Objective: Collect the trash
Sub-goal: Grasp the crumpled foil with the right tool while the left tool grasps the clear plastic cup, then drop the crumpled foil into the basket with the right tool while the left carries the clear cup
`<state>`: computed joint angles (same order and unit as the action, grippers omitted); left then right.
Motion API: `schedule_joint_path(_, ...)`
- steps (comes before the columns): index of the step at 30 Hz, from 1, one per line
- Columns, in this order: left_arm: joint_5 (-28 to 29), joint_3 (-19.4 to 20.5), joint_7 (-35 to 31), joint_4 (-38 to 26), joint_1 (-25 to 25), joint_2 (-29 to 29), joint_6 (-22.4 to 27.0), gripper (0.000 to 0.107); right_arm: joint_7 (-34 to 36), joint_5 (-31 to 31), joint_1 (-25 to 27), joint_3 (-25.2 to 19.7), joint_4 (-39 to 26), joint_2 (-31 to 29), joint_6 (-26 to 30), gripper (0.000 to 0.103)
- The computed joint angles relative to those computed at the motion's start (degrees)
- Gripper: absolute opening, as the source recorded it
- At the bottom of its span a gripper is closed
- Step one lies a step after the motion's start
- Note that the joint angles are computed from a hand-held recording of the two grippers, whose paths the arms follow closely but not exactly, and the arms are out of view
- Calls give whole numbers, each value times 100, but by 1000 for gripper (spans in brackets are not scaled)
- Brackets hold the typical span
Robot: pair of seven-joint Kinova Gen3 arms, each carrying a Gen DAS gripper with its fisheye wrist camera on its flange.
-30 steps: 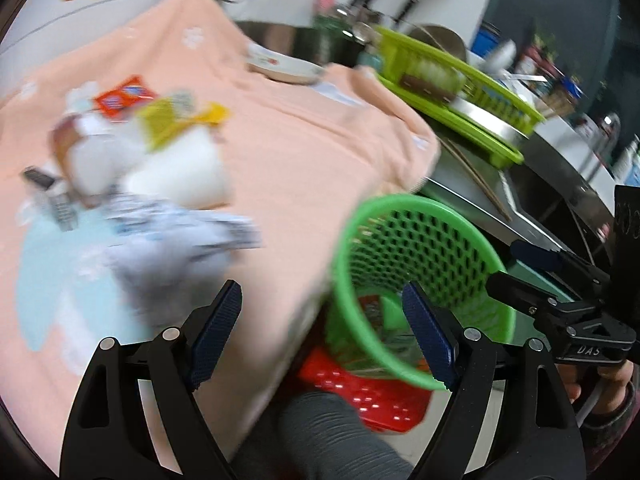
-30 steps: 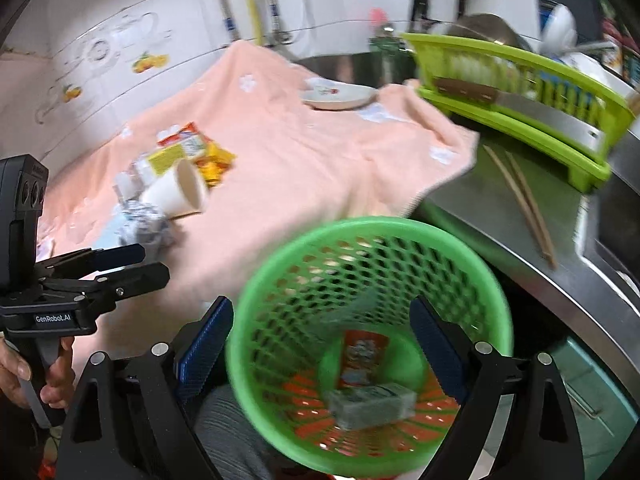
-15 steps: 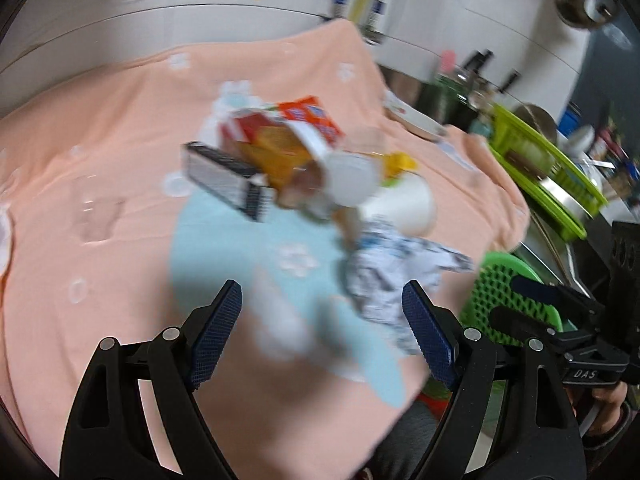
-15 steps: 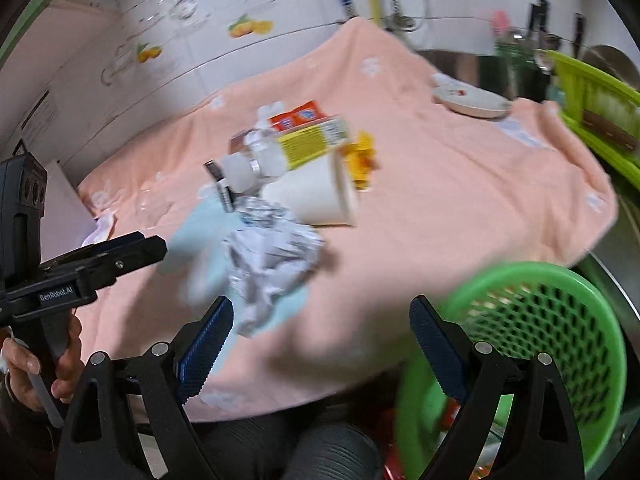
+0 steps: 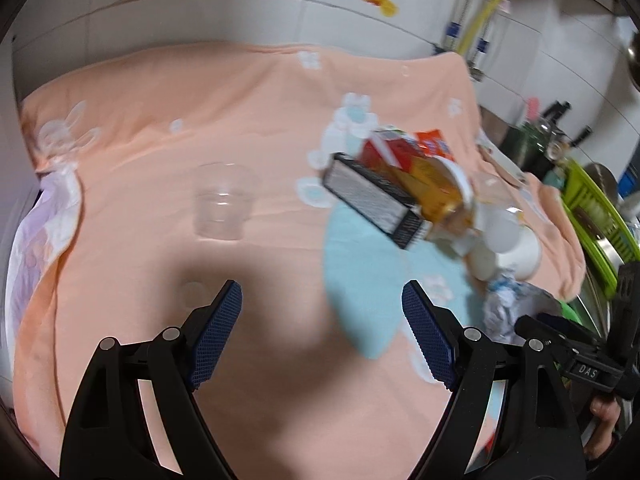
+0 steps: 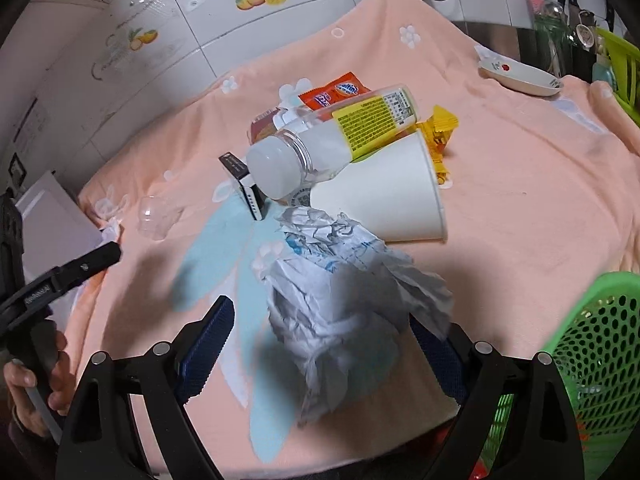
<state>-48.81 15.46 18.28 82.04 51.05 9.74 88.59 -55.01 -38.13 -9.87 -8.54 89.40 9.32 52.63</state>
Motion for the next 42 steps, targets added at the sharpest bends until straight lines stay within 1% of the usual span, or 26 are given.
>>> schedule_joint_path(4, 177, -23, 209, 314, -161, -171, 53, 83, -279, 360, -213, -28, 0, 81, -269, 86)
schedule_joint_path(9, 358, -15, 244, 593, -507, -335, -65, 84, -441, 553, -293, -90, 4, 165, -415, 82)
schedule_joint_path(14, 395, -27, 110, 736, -877, -434, -209, 84, -481, 740, -358, -132, 101, 98, -619, 74)
schedule_joint_path(18, 424, -77, -234, 729, -1150, -420, -290, 84, -419, 754, -354, -144, 147, 45, -671, 70)
schedule_joint_path(25, 731, -256, -726, 868, -1673, -502, -822, 84, -189, 726, -358, -139, 242, -89, -736, 62)
schedule_joint_path(28, 845, -307, -823, 1003, -1868, -558, -1142, 84, -74, 614, -316, -120, 254, -115, -682, 58)
schedule_joint_path(31, 864, -315, -923, 1047, -1995, -542, -1294, 84, 76, 454, -248, -95, 268, -151, -600, 55)
schedule_joint_path(34, 871, -330, -1004, 1078, -2067, -537, -1421, 77, 242, 284, -190, -71, 301, -193, -508, 52)
schedule_joint_path(36, 931, -342, -1112, 1110, -2122, -557, -1548, 63, 309, 207, -169, -46, 327, -225, -473, 51)
schedule_joint_path(37, 935, -336, -1131, 1120, -2131, -560, -1569, 61, 331, 174, -163, -35, 334, -237, -455, 50)
schedule_joint_path(42, 756, -261, -917, 1169, -2030, -577, -1520, 59, 513, -110, -61, 32, 344, -275, -273, 47)
